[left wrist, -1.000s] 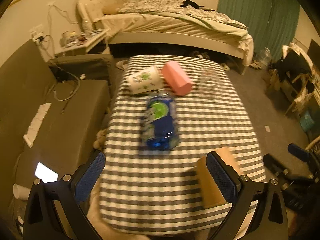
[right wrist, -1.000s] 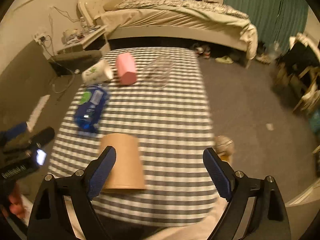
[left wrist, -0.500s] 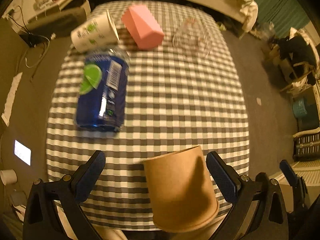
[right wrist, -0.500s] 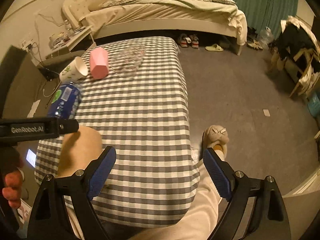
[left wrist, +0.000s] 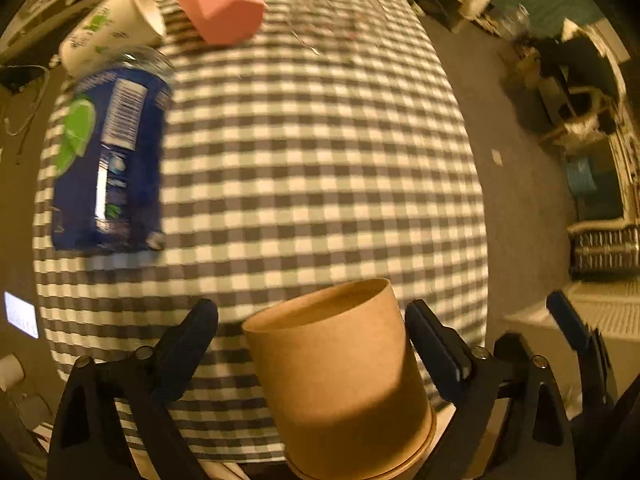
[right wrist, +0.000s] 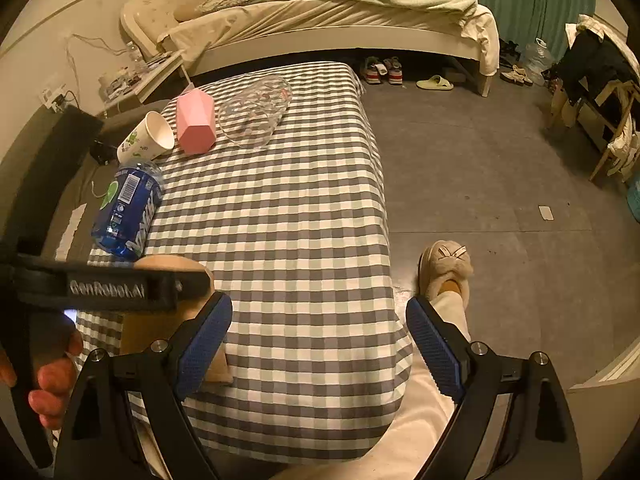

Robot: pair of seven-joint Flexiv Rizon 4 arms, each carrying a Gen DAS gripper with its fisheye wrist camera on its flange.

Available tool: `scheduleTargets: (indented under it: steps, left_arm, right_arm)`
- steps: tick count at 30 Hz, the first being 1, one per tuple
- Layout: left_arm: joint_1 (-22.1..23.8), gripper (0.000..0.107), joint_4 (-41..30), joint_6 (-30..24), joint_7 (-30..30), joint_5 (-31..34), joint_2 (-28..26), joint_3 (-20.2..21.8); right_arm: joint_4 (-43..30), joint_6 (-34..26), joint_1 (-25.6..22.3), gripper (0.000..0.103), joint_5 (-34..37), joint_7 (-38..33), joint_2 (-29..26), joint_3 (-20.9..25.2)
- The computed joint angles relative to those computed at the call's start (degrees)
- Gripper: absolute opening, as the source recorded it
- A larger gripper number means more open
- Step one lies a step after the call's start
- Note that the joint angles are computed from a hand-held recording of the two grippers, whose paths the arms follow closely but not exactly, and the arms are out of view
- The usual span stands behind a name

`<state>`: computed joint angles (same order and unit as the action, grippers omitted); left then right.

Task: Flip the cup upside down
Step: 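Close the left tool on the tan cup while the right tool releases it, then rotate the tan cup in the left tool so its opening faces up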

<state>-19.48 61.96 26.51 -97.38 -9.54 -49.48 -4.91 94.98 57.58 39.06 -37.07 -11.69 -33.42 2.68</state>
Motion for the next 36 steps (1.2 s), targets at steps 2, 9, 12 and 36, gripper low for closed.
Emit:
scheduleTargets:
  steps: [2, 9, 12, 36]
  left_arm:
    - [0.9, 0.083, 1.1, 0.1, 1.4, -1.7, 0.2, -1.3]
    - [1.3, 0.082, 6.0, 4.1, 4.1, -2.1, 3.9, -1.4]
    - [0.6, 0.082, 9.3, 11.1, 4.5, -0.3, 6.8, -0.2]
    - [-7.5, 0.083, 26.1, 57.6, -5.3, 18.3, 9.6, 12.9]
  right_arm:
    - [-0.1, -0.6, 0.2, 0.089, 0.0, 0.2, 0.1, 0.0]
    - [-0.1, -2.3, 1.1, 0.089, -1.5, 1.3, 1.2, -0.1]
    - [0.2, -3.2, 1.6, 0.089, -2.8, 2.3, 1.9, -0.2]
    - [-4.9, -11.1, 2.2, 0.089, -2.4, -1.7, 0.2, 1.5]
